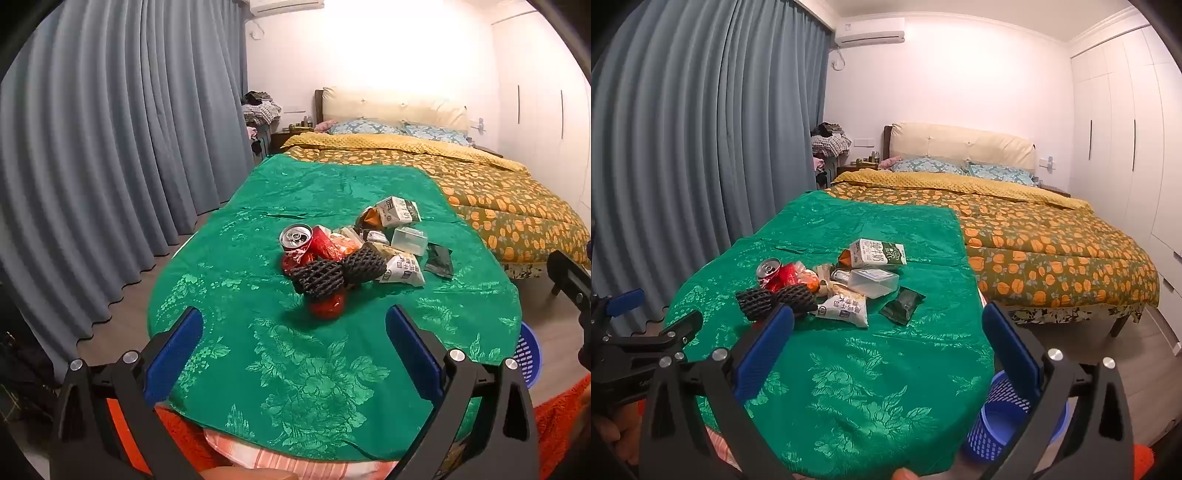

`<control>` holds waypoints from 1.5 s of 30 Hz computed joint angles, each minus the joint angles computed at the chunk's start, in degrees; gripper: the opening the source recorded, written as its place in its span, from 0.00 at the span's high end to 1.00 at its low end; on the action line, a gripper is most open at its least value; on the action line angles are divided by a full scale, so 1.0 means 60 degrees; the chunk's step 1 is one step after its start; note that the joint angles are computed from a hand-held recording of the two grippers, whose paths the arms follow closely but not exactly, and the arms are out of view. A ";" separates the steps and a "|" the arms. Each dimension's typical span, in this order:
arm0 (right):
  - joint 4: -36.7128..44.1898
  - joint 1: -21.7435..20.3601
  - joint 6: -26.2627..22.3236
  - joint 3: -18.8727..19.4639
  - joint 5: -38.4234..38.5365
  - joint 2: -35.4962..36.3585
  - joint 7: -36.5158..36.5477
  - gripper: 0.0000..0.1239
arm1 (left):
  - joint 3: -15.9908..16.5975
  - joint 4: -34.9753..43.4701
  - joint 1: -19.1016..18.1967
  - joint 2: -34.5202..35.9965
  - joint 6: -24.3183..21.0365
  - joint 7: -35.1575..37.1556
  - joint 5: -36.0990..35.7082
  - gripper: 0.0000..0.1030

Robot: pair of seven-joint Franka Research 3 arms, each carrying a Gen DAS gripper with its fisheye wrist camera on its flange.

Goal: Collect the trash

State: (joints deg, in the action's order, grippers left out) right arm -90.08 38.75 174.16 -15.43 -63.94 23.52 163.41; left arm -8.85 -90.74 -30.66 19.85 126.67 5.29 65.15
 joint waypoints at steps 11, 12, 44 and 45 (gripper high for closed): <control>-0.0178 0.0047 0.0027 -0.0030 0.0105 -0.0117 -0.0107 0.21 | -0.0004 0.0012 -0.0002 0.0003 -0.0034 0.0031 -0.0024 0.05; -0.0204 0.0045 0.0031 -0.0027 0.0083 -0.0143 -0.0090 0.21 | -0.0004 0.0003 0.0001 -0.0007 -0.0020 0.0020 -0.0029 0.05; -0.0066 0.0139 -0.0382 -0.0044 0.0917 0.0007 -0.0854 0.20 | -0.0087 -0.0193 0.0087 -0.0129 0.0046 -0.0079 -0.0057 0.05; -0.0067 0.0131 -0.0420 -0.0026 0.0902 0.0006 -0.0853 0.21 | -0.0085 -0.0189 0.0077 -0.0127 0.0044 -0.0085 -0.0061 0.05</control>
